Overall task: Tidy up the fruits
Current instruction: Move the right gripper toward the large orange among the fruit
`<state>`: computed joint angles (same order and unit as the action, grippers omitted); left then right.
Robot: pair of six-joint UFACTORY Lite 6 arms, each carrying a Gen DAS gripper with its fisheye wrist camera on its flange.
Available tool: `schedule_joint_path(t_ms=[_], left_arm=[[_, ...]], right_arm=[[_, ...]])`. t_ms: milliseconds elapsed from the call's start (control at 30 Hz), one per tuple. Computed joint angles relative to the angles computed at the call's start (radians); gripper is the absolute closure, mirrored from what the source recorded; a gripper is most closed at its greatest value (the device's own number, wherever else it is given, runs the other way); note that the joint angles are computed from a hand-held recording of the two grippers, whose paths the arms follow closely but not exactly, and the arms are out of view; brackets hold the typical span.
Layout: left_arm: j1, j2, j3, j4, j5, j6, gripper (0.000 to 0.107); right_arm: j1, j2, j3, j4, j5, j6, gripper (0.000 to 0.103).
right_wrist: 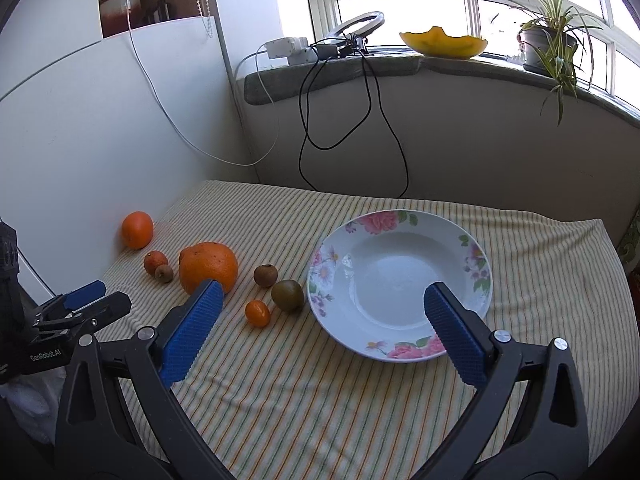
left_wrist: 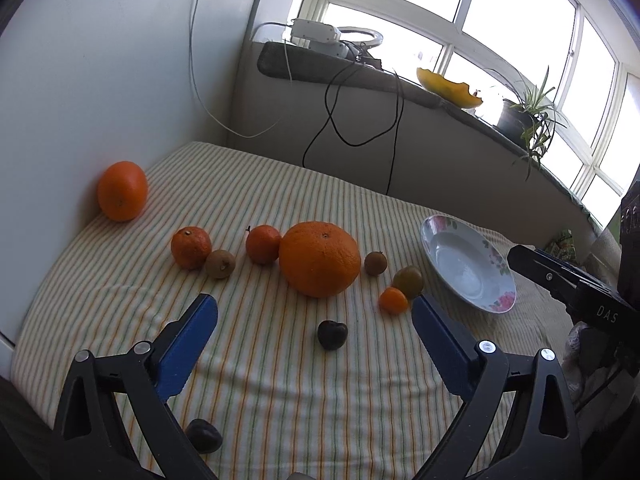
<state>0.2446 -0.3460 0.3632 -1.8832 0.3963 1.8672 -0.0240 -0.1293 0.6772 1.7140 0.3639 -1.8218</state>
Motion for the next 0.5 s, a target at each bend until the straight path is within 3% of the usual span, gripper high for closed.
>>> schedule_joint_path(t_ms=[133, 367, 500], left_arm=[[0.015, 0.072, 0.027, -0.014, 0.038, 0.016, 0.013], [-0.022, 0.179, 0.086, -0.115, 0.029, 0.103, 0.021], [-0.023, 0.254, 0.130, -0.134, 0.038, 0.114, 0.022]], right_arm=[[0.064, 0.090, 0.071, 0.003, -0.019, -0.006, 0.007], [0.109, 0.284, 0.271, -0.260, 0.055, 0.266, 0.013], [0.152, 0.383, 0.387, -0.344, 0.043, 0.348, 0.013]])
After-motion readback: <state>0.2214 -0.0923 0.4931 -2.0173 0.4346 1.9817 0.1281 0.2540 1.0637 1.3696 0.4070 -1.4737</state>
